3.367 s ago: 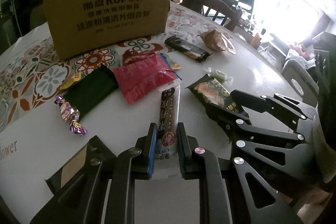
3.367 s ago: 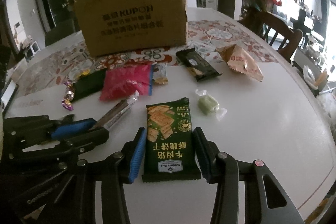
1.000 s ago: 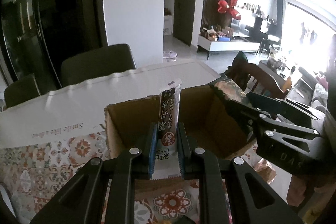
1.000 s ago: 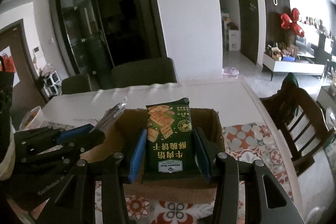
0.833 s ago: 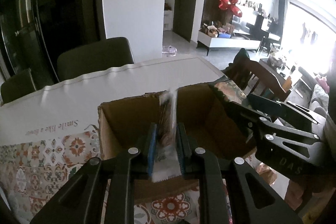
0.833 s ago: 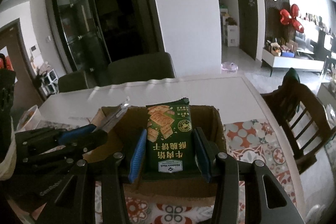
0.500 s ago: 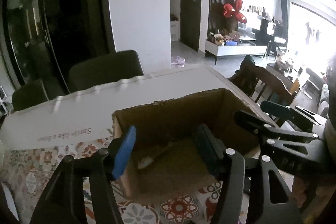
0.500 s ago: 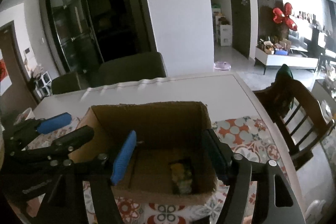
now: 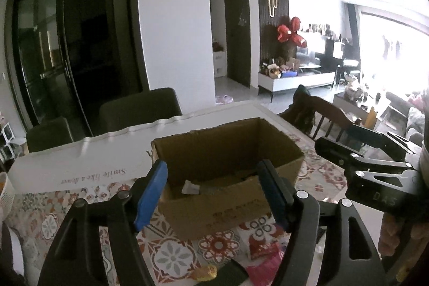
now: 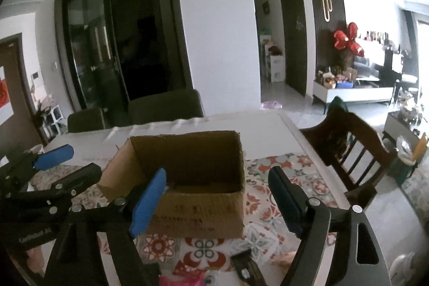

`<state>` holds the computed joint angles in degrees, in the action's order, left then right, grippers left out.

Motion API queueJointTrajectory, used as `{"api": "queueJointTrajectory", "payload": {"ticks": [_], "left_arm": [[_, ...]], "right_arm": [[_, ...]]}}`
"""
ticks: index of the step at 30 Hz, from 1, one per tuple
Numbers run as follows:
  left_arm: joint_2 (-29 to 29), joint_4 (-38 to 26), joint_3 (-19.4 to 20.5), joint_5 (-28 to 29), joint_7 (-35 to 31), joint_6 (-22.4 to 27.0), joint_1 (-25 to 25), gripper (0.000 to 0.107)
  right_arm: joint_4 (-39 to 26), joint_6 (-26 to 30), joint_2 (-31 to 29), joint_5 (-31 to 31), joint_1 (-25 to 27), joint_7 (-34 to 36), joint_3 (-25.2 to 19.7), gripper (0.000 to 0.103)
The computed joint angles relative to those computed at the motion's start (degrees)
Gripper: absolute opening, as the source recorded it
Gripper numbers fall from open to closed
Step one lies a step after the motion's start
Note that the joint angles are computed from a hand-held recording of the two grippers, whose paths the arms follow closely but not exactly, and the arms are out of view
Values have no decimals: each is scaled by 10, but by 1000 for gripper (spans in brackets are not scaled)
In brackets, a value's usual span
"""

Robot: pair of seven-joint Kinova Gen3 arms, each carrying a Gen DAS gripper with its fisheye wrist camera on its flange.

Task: Organize snacks
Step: 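Move both tools back to the table toward the red packet and green candy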

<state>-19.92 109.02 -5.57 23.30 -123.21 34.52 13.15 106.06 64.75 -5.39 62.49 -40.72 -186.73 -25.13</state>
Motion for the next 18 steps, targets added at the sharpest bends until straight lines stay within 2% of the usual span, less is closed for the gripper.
{"api": "queueJointTrajectory", "payload": {"ticks": [8, 18], "left_arm": [[-74, 59, -16, 0, -25, -22, 33, 71], [-144, 134, -10, -52, -27, -78, 80, 74]], "right_arm": [[21, 108, -11, 27, -47, -64, -55, 79], [47, 231, -4, 12, -122, -132, -104, 79]]}}
